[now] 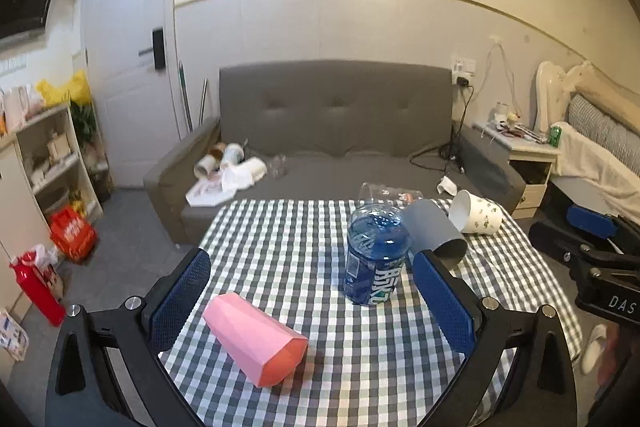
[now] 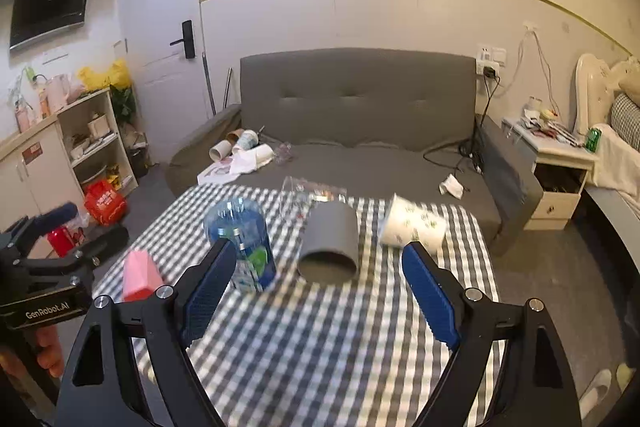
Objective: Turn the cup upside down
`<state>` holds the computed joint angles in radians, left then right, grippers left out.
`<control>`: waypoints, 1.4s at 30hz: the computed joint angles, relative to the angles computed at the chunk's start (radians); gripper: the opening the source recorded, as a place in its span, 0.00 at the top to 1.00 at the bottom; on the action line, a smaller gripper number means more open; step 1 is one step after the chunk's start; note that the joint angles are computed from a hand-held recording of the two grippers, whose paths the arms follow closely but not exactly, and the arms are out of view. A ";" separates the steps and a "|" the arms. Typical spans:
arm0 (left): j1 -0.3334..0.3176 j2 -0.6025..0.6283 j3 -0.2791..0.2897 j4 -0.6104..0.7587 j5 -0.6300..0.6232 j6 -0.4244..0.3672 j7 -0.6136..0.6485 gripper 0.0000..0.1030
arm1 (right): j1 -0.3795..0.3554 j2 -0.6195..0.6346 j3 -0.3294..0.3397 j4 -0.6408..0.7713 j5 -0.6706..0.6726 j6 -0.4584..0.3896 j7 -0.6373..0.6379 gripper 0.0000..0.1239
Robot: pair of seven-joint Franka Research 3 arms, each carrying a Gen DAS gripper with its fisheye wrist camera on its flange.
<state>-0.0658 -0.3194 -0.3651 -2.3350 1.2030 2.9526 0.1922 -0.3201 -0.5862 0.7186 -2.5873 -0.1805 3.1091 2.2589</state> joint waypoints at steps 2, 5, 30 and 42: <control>0.011 -0.014 -0.014 -0.010 0.038 -0.002 -0.044 0.00 | 0.008 -0.021 0.003 -0.030 -0.001 0.001 0.003 0.26; -0.008 -0.015 -0.001 -0.027 0.010 -0.001 -0.036 0.00 | -0.007 -0.054 0.034 -0.070 -0.001 0.023 0.012 0.17; -0.003 -0.024 -0.011 -0.063 -0.059 0.000 0.013 0.00 | -0.018 -0.011 0.058 -0.054 -0.006 -0.002 0.019 0.17; 0.008 -0.030 -0.020 -0.066 -0.063 0.003 0.015 0.00 | -0.016 -0.007 0.055 -0.051 -0.025 -0.005 0.035 0.17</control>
